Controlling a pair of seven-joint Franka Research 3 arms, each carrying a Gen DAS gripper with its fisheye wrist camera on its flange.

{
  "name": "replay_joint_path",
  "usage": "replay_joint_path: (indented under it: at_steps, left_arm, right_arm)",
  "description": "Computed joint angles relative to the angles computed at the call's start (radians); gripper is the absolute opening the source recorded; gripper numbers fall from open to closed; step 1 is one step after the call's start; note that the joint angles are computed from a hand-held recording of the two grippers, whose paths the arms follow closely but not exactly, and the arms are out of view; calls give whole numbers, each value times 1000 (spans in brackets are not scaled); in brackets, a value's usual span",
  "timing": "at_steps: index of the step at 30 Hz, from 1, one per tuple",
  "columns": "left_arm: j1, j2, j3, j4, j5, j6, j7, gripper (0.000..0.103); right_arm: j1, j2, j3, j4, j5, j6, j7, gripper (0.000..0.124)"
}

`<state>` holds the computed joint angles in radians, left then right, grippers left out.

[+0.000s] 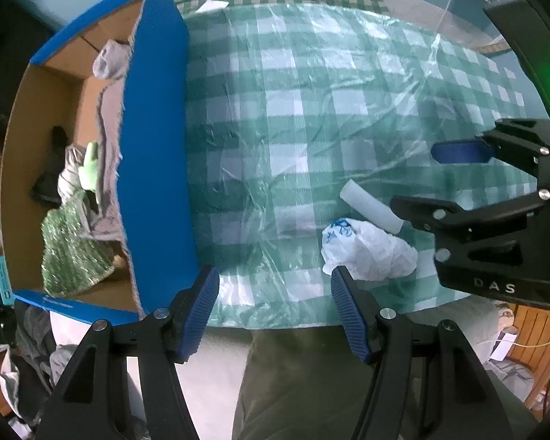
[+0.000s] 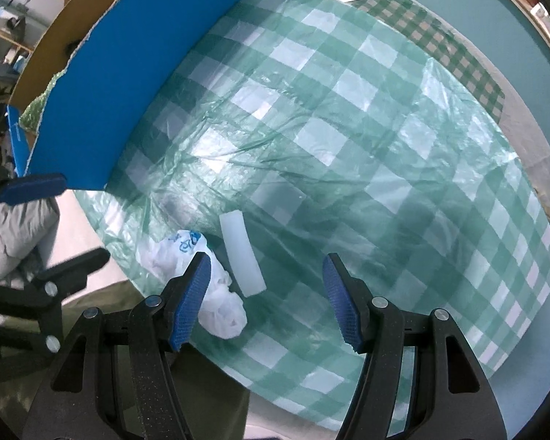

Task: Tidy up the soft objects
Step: 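Lower the right gripper onto the white foam strip and close on it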

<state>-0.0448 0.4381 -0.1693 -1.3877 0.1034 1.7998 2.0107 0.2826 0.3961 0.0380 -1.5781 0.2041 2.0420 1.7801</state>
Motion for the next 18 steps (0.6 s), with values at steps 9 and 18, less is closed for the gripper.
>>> replay_joint_path:
  at_steps: [9,18]
  left_arm:
    - [-1,-15,3,-52,12,2,-15,65]
    - [4,-17,7,-78,11,-5,-44,65]
  right_arm:
    - [9,55,4,30,-4,-12,-23,64]
    - [21,102,5,70,-3,-23,-17,64]
